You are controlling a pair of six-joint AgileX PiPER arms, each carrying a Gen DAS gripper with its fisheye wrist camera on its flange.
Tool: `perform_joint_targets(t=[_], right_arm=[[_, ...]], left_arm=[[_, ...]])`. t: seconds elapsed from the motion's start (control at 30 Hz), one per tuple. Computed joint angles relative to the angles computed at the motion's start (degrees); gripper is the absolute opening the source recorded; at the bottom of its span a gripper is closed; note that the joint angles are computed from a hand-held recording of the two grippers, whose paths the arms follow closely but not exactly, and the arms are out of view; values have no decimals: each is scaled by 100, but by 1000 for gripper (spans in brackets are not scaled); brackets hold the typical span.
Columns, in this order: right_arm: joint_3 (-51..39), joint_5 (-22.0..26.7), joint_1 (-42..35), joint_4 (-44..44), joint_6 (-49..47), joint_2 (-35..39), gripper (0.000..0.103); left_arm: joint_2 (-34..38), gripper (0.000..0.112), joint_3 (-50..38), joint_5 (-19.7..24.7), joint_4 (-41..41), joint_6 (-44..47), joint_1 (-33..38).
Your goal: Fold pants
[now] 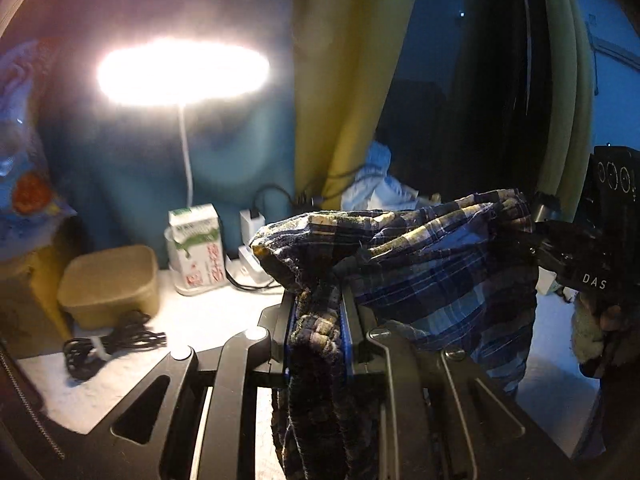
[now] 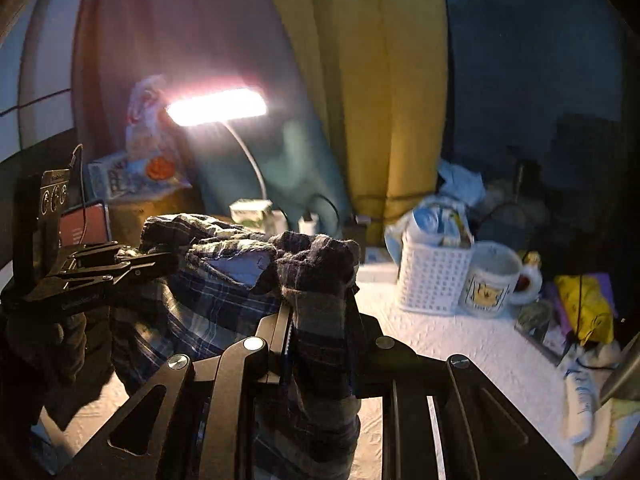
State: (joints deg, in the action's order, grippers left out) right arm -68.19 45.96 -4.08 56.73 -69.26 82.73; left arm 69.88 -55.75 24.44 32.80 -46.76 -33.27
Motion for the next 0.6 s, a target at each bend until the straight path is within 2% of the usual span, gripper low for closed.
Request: perform_joint_targets(t=[0.17,0.37,0.5,0.6], right_arm=[[257,-66,97,90,-175,-606,21],[411,9,311,93,-6,-1228,21],[492,-6,556,53,164,-1595,21],[507,-20,767,-39,354,-1813,21]], left_arm=[[-604,16,129,485,578,-583,-353],[-1287,16,275,1036,860,-865,-620],[-1778,16,354,1632,1299,-1173,-1015],[-2247,16,393,2241,1624,-1482,-1491]])
